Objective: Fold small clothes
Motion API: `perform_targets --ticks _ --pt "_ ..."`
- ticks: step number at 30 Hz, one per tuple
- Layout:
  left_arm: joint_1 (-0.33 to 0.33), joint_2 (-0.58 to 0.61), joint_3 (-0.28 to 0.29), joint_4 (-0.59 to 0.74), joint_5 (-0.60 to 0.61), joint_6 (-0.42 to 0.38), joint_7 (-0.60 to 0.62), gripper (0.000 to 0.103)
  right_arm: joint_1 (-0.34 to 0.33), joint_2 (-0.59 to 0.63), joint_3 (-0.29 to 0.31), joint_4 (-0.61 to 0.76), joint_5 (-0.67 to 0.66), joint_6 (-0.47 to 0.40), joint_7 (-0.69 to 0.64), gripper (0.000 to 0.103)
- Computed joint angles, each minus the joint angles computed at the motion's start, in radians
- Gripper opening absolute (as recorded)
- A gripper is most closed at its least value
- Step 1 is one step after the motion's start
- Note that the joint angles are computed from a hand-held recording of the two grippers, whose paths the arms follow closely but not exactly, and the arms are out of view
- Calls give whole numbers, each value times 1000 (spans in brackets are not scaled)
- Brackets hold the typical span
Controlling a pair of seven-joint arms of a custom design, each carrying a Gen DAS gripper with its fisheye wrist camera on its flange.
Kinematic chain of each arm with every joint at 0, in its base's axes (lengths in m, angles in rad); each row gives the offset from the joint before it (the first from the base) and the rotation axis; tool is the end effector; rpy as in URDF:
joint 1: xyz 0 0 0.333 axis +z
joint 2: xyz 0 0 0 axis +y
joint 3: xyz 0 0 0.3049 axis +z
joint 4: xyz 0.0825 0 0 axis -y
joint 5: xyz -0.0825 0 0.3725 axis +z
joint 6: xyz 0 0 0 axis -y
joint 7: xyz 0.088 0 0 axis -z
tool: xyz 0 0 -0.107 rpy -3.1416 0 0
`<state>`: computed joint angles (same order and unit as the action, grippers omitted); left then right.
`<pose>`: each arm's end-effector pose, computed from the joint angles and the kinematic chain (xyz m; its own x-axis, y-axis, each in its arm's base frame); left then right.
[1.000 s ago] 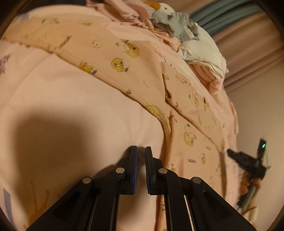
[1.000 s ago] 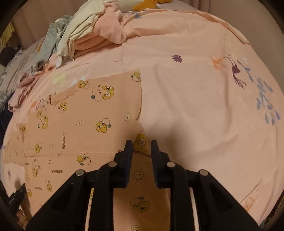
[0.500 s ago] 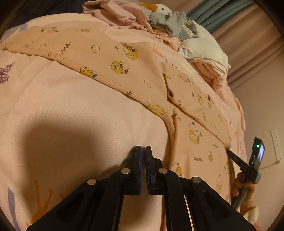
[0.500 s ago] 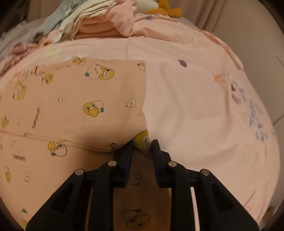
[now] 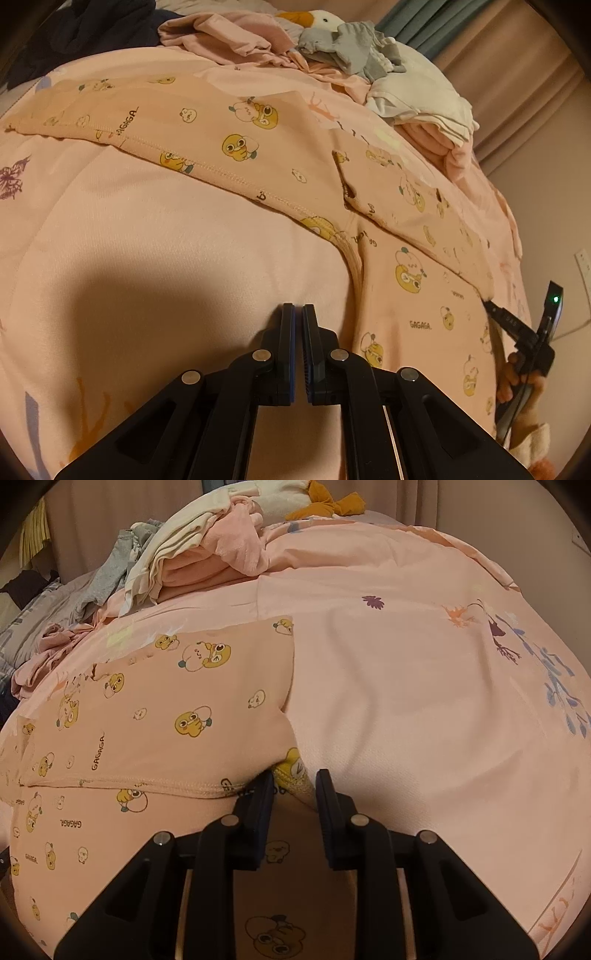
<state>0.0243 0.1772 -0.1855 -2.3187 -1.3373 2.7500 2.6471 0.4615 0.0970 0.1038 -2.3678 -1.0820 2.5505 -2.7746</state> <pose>0.5119 -0.0439 0.2708 -0.1251 -0.8780 0.4620 -0.8992 -0.0965 -0.4268 0.4162 0.2783 0.2866 -0.4475 -0.8939 -0.0264 -0.7230 0.3790 -0.5775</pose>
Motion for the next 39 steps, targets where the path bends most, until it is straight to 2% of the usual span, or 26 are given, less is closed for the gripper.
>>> perform_targets --ticks 5,7,8,9,10,11,13,15,17,20,22,24,28,30,33,37,39 --pt "13 -27 9 -6 12 -33 5 7 8 4 3 3 -16 -18 15 25" --pt "3 -50 9 -14 -36 55 48 8 10 2 2 0 -34 -16 35 25" --pt "2 -54 8 -7 -113 111 118 11 9 -1 0 -6 -45 -7 48 26" --pt "6 -51 15 4 -178 133 170 15 5 -6 -3 -14 -63 8 68 27" --pt "12 -48 27 15 -213 137 183 23 1 -10 -6 -21 -83 26 89 27" --pt "24 -42 46 27 -212 122 152 31 -3 -14 -7 -27 -101 39 109 30" --pt "56 -35 75 47 -165 61 76 34 -12 -19 -8 -37 -146 73 153 35" --pt "95 -17 96 87 -161 -4 51 36 -18 -19 -6 -39 -168 90 172 38" --pt "121 16 106 137 -137 -13 7 37 -17 -14 0 -32 -157 80 155 39" --pt "155 86 127 230 91 -56 -237 37 -9 0 7 -13 -127 49 105 43" --pt "188 119 122 282 145 -78 -274 37 -4 4 6 -6 -120 40 90 45" --pt "209 140 105 312 166 -62 -292 37 -2 1 2 -10 -128 44 97 45" --pt "226 207 100 383 297 -73 -475 37 -10 -9 -6 -26 -181 84 156 48" --pt "212 222 107 385 390 -34 -543 37 -16 -15 -9 -35 -223 110 202 50" --pt "167 230 146 356 563 23 -688 37 -26 -18 -8 -40 -263 135 241 53" --pt "273 242 59 352 493 34 -638 37 -26 -8 0 -29 -248 129 211 58" --pt "332 259 15 369 444 10 -631 37 -24 -5 1 -24 -239 124 196 60"
